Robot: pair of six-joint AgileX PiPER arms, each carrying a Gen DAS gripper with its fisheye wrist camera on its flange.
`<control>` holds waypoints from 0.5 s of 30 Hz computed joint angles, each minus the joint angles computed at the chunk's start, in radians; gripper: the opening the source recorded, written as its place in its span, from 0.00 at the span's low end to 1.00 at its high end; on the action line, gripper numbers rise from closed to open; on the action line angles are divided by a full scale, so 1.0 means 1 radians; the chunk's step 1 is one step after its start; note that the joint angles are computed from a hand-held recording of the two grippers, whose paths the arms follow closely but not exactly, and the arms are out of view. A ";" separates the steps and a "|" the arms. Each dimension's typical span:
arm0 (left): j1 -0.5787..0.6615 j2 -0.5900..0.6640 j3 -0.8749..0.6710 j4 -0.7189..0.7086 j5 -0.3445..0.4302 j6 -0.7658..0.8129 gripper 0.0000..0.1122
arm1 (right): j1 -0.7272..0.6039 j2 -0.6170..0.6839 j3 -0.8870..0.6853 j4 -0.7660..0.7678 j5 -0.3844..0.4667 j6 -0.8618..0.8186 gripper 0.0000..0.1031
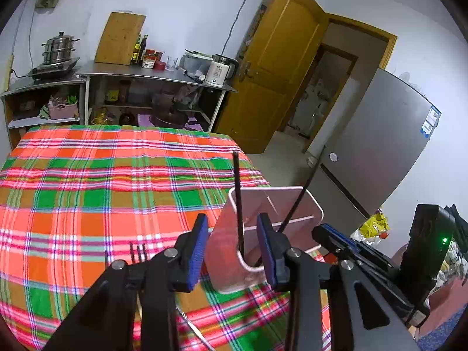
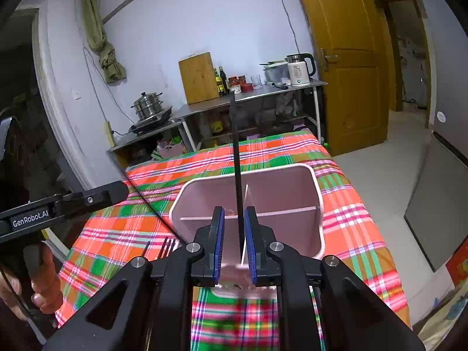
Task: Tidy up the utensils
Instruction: 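Open both tools to drop the chopsticks into the basket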
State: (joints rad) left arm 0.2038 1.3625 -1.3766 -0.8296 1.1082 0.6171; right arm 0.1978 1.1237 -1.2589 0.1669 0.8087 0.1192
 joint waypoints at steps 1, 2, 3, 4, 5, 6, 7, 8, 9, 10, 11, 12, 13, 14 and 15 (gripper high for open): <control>0.012 -0.017 0.020 -0.001 0.000 0.012 0.32 | 0.011 -0.013 0.010 -0.012 0.001 0.016 0.14; 0.027 -0.037 0.045 -0.002 -0.003 0.024 0.33 | 0.023 -0.028 0.023 -0.022 0.001 0.029 0.14; 0.046 -0.053 0.066 -0.009 0.000 0.041 0.33 | 0.038 -0.045 0.036 -0.038 0.001 0.046 0.14; 0.065 -0.070 0.089 -0.014 0.006 0.056 0.33 | 0.054 -0.054 0.041 -0.056 0.002 0.064 0.14; 0.083 -0.084 0.108 -0.020 0.012 0.071 0.33 | 0.077 -0.069 0.052 -0.083 0.003 0.088 0.14; 0.103 -0.100 0.130 -0.030 0.019 0.090 0.33 | 0.092 -0.081 0.061 -0.101 0.003 0.103 0.14; 0.121 -0.113 0.148 -0.040 0.024 0.109 0.33 | 0.118 -0.095 0.071 -0.129 0.007 0.130 0.14; 0.144 -0.128 0.169 -0.049 0.031 0.131 0.33 | 0.135 -0.102 0.077 -0.146 0.007 0.148 0.14; 0.163 -0.139 0.186 -0.056 0.036 0.149 0.33 | 0.161 -0.114 0.086 -0.173 0.009 0.174 0.14; 0.189 -0.155 0.208 -0.067 0.047 0.172 0.33 | 0.192 -0.125 0.093 -0.208 0.012 0.206 0.14; 0.205 -0.166 0.224 -0.073 0.051 0.188 0.33 | 0.221 -0.127 0.093 -0.243 0.015 0.239 0.14; 0.220 -0.180 0.243 -0.075 0.048 0.203 0.33 | 0.258 -0.134 0.098 -0.291 0.021 0.285 0.14; 0.244 -0.199 0.269 -0.082 0.050 0.226 0.33 | 0.283 -0.141 0.103 -0.319 0.023 0.313 0.14; 0.265 -0.208 0.288 -0.092 0.055 0.250 0.33 | 0.301 -0.145 0.107 -0.334 0.024 0.330 0.14; 0.284 -0.226 0.312 -0.096 0.056 0.269 0.33 | 0.335 -0.151 0.114 -0.369 0.031 0.365 0.14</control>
State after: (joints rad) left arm 0.4873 1.1362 -1.0645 -0.9259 1.1638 0.8862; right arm 0.5332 0.9727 -1.1450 -0.2017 0.8393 0.4844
